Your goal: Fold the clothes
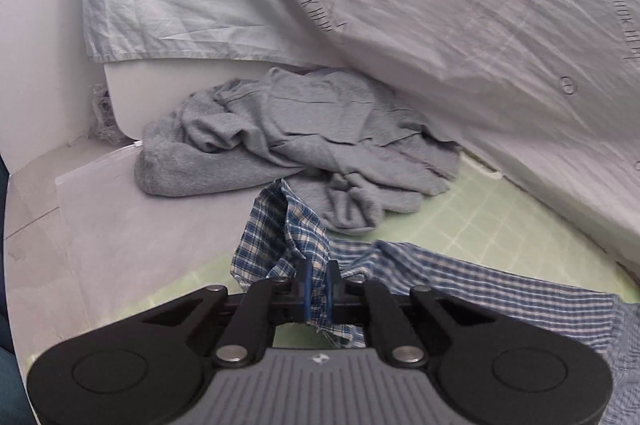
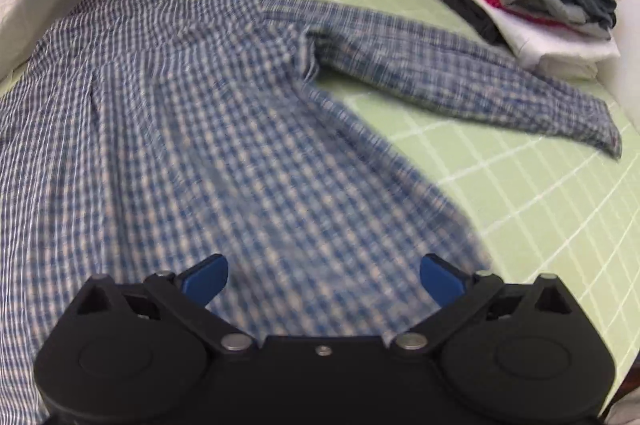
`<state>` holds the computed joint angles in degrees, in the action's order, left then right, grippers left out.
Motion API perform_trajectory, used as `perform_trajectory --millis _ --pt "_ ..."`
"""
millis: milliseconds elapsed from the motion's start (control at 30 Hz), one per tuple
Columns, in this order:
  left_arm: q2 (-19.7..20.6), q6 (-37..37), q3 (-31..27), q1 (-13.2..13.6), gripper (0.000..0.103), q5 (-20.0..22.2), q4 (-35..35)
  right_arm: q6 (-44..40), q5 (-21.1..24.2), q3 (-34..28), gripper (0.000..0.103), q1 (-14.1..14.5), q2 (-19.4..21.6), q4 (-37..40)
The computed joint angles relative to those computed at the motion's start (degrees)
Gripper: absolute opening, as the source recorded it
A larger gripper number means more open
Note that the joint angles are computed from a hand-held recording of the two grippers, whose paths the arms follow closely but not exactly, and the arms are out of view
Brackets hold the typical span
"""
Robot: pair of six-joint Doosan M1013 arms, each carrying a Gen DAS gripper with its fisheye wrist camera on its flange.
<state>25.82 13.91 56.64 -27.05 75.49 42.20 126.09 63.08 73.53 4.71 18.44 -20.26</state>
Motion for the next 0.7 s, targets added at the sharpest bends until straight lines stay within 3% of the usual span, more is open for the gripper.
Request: perform_trajectory --millis 133,267,300,367,467,600,700 --pt "3.07 8.51 -5.98 -3.78 0.007 -4.23 -1.9 0.32 -4.09 0.57 0.103 -1.72 -0.3 0.08" --pt "7.69 18.55 -13.49 -6.28 0.009 -8.09 -13.41 -0.31 -5.6 0.96 0.103 -2.0 -0.13 -2.88" --pt "9.17 21.65 -15.75 -6.77 0.015 -7.86 -17.11 -1.78 -5.67 1.17 0.103 -2.01 -0.23 -2.98" --pt "12.17 27.84 -20.39 -7.83 0.017 -6.1 -22.78 -2.8 -6.79 1.95 0.103 -2.1 -0.93 -2.98" --pt "14.71 36.18 -24.31 -9.62 0.045 -1.32 -24.09 -3.36 -10.78 4.09 0.103 -2.53 -2.72 -1.13" --pt "12.67 34.52 -20.61 -10.64 0.067 -0.09 -20.68 -1.91 -13.85 5.2 0.103 -2.21 -3.87 0.77" --pt "11.33 30.08 -18.7 -10.39 0.07 3.56 -17.99 -2.23 -14.94 4.47 0.102 -1.23 -3.49 1.96"
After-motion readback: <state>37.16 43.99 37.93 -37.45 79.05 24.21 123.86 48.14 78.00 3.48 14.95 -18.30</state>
